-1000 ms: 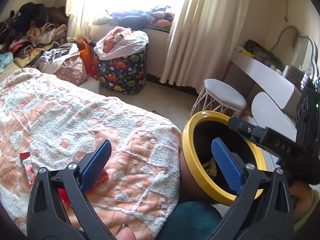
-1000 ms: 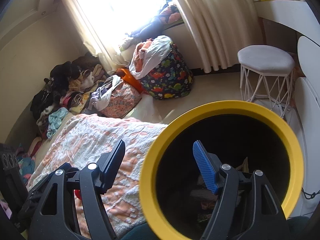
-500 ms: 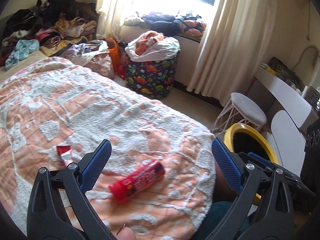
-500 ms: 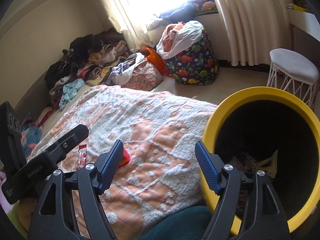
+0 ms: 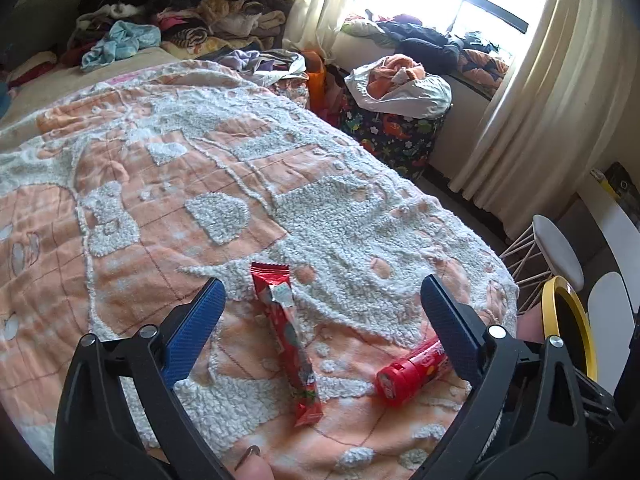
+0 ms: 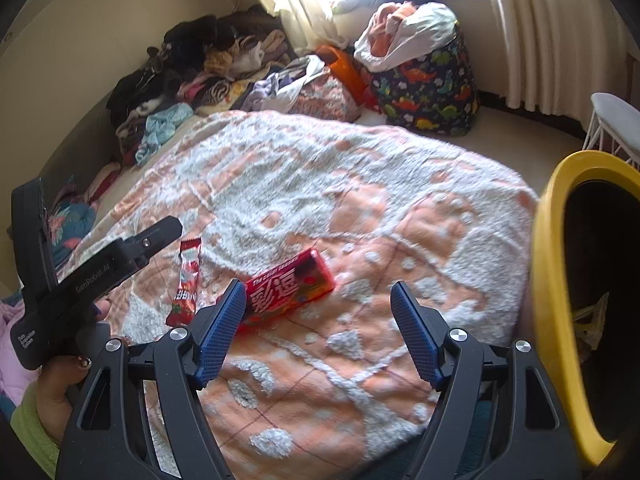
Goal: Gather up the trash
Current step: 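Move both open tools back toward the remaining wrappers on the bed, then grasp the red strip wrapper with the left tool while the right tool grasps the red candy tube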
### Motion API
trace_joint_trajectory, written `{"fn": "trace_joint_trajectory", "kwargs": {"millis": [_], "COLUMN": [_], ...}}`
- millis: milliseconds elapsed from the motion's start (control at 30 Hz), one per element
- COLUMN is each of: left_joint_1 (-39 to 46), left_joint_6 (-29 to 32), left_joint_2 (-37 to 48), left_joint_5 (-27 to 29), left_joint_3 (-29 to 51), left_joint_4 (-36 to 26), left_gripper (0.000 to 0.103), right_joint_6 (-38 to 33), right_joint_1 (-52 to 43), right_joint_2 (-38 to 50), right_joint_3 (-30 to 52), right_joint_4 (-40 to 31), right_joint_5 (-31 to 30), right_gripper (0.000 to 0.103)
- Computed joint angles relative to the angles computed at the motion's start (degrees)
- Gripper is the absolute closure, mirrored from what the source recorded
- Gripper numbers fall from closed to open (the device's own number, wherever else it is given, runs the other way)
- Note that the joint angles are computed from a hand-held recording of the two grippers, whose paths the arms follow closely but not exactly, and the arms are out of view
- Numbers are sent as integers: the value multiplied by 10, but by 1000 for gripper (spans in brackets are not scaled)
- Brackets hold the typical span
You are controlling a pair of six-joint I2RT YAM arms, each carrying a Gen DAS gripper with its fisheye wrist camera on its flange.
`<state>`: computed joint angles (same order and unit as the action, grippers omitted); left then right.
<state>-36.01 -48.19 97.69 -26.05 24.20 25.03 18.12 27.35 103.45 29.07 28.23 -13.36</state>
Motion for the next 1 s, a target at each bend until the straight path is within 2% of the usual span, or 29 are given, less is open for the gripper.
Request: {"fn": "trace_joint_trajectory", "kwargs": {"millis": [200,267,333,467,567,633,667,700,733,767,867,1000], "left_joint_1": [34,44,47,55,58,58,56,55,55,56,44,21], "left_joint_6": [-8,-11,-20,-20,-19,-18,-19,-21,-22,-21,-20,-19], "left_joint_2": [32,55,74,96,98,102,102,101,101,100,93,90], "left_joint_5": [59,82,96,107,110,109,105,103,105,112,112,103], "left_joint_3": [-23,-24,-24,-29,-32,-31,-30,-29,-29,-30,-23,-5], "left_joint_4": [61,83,96,122,128,128,123,119,121,125,115,90], "left_gripper": [40,43,53,60,68,75,78,82,88,90,90,91], "right_joint_6": [26,34,42,57,67,75,78,81,83,73,47,70], "right_joint_1": [23,29,34,43,36,24,14,6,-1,-3,-6,-20], "right_joint_2": [64,81,98,133,148,156,159,161,155,146,120,125], "right_joint_3": [62,81,102,134,144,143,139,136,131,125,109,114], "right_joint_4": [-29,-38,-52,-55,-45,-28,-10,3,12,12,9,-7], "right_joint_5": [-15,-21,-26,-30,-38,-52,-71,-92,-103,-102,-101,-119], "right_gripper": [31,31,31,32,37,50,65,69,83,102,102,101]}}
